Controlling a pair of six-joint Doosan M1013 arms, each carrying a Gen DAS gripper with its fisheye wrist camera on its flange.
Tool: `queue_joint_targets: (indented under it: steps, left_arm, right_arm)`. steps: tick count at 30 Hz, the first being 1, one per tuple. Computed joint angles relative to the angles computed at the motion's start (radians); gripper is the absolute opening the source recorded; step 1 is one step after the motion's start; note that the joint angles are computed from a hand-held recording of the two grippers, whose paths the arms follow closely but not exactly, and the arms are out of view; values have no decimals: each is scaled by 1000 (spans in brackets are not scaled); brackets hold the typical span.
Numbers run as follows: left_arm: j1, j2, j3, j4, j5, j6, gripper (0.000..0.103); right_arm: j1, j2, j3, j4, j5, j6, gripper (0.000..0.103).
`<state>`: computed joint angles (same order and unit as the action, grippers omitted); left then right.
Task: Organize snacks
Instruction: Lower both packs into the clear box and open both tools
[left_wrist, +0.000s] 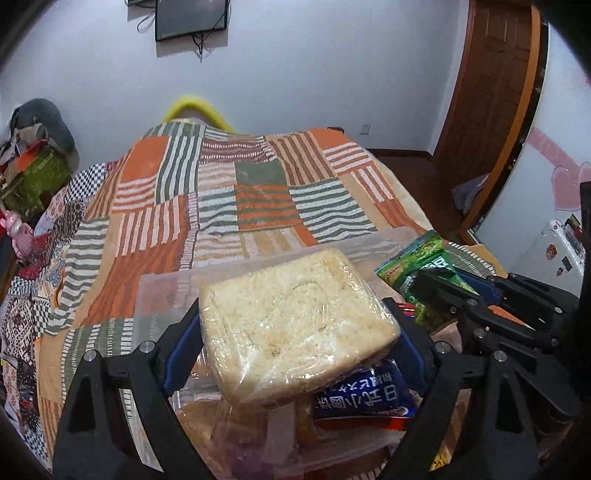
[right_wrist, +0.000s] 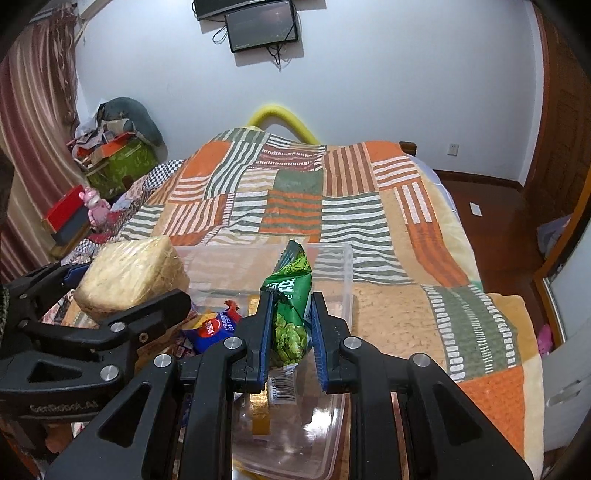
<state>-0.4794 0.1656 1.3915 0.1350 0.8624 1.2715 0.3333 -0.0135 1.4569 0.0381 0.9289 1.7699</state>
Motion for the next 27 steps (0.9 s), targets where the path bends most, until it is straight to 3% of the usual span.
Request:
queue_joint_targets:
  steps: [9, 21, 27]
  left_arm:
    - [14, -8, 11, 17, -20, -53, 93]
    - [0, -100, 75, 67, -76, -34, 94]
    - [2, -154, 124, 76, -74, -20, 95]
  right_arm:
    - [4, 17, -21, 5, 37, -25, 20]
    - [1, -20, -11, 24, 23, -55, 46]
    - [8, -58, 10, 37, 8, -76, 55]
